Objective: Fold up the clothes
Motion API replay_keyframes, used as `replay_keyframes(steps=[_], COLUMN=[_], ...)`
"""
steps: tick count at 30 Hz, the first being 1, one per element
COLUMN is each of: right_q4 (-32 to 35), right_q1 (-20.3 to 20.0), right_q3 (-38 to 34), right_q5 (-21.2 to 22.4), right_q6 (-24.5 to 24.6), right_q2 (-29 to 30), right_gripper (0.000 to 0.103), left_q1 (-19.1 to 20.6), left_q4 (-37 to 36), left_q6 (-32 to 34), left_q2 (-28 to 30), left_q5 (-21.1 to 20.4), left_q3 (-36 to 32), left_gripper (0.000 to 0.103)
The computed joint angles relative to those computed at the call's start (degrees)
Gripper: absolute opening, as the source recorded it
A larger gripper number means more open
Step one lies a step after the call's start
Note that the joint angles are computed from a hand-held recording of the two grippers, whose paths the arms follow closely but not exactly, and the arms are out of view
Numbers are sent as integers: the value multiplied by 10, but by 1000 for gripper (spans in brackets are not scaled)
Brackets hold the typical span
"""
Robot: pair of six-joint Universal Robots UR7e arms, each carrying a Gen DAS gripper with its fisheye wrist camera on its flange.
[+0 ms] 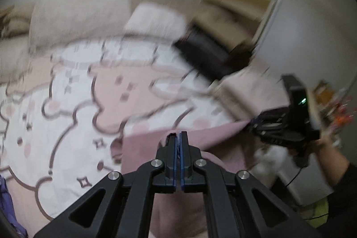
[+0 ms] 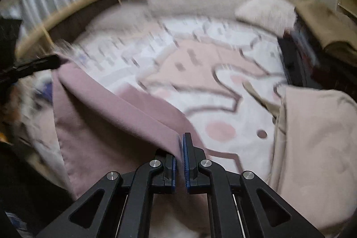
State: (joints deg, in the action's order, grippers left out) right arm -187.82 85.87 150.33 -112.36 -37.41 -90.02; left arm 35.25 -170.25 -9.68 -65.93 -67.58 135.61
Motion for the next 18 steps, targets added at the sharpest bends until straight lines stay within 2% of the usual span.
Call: replay_keyframes(steps=[1, 4, 6, 9, 10, 11, 12, 13, 14, 18], right_q4=[-30, -80, -92, -89, -88, -110, -151, -204, -242, -300], right_q1=[-8, -31, -52, -60, -60, -58, -54, -49, -45, -38], right_q3=[-9, -39, -55, -72, -77, -78, -75, -70, -65, -22], right_q5=[-20, -45, -50, -66, -73, -86, -100, -113, -121, -96], right_q6=[-9, -21, -30, -34, -36, -44, -59, -78, -94, -108], right_q2=[45, 133, 168, 199, 208, 221, 235, 248, 254, 206], right_gripper=[6, 6, 6, 7, 15, 31, 43, 65, 75, 75], left_q1=[12, 43, 59, 80, 83, 90, 97, 102, 107, 116], left_q4=[-3, -20, -26, -19, -15, -9, -3, 4, 11, 22], left_q6=[5, 24, 32, 33, 29, 26, 21, 16, 12, 4], left_q2=[22, 66, 84, 104, 110, 115, 121, 124, 128, 140], left_q5=[5, 8, 6, 1, 1, -1, -1, -2, -3, -7], left_q3=[-5, -20, -31, -49, -56, -63, -69, -75, -80, -91], left_gripper=[3, 3, 3, 3, 3, 3, 3, 3, 3, 3])
